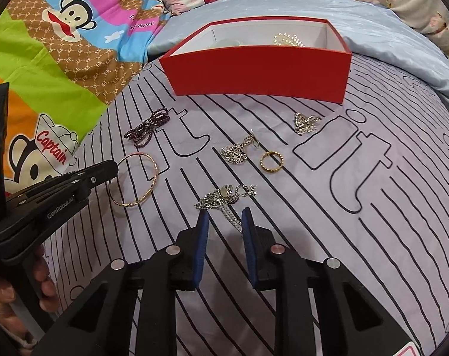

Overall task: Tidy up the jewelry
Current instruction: 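Grasp the gold bangle with the left tool while the right tool grasps a silver brooch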

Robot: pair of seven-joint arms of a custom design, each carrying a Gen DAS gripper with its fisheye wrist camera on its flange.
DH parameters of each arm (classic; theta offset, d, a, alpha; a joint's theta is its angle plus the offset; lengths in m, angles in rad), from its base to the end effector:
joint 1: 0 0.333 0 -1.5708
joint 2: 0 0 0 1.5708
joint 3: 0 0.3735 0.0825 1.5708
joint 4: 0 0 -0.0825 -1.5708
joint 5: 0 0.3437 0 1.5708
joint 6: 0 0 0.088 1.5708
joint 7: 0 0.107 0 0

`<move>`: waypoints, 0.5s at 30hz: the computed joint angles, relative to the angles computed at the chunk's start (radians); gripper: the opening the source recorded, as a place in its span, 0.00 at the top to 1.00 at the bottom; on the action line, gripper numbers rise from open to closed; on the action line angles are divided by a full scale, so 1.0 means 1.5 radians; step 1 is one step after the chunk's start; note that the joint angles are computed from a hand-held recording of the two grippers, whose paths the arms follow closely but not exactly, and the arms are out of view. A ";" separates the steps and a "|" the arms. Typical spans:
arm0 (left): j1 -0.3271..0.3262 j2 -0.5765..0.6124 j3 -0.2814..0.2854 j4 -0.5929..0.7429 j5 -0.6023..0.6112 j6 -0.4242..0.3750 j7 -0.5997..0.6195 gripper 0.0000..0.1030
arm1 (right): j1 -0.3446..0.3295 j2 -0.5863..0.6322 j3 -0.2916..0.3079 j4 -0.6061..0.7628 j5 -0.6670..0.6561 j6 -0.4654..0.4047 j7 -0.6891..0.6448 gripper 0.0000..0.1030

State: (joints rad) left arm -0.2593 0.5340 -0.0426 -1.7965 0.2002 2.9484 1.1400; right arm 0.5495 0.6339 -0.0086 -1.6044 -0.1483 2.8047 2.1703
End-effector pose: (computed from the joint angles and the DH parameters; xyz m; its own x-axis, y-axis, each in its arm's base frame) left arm 0.6661 -0.2153 0.3990 -0.0817 -0.9887 0.1261 -0.8224 -0.0046 -0.5688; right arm 0.6300 0.3884 0.3936 0.1228 -0.9725 -0.1978 -0.8637 -0.0065 -0.5040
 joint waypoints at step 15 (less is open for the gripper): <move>0.014 0.007 -0.017 0.005 -0.018 -0.003 0.019 0.99 | 0.002 0.046 -0.010 0.068 0.002 -0.024 0.007 0.90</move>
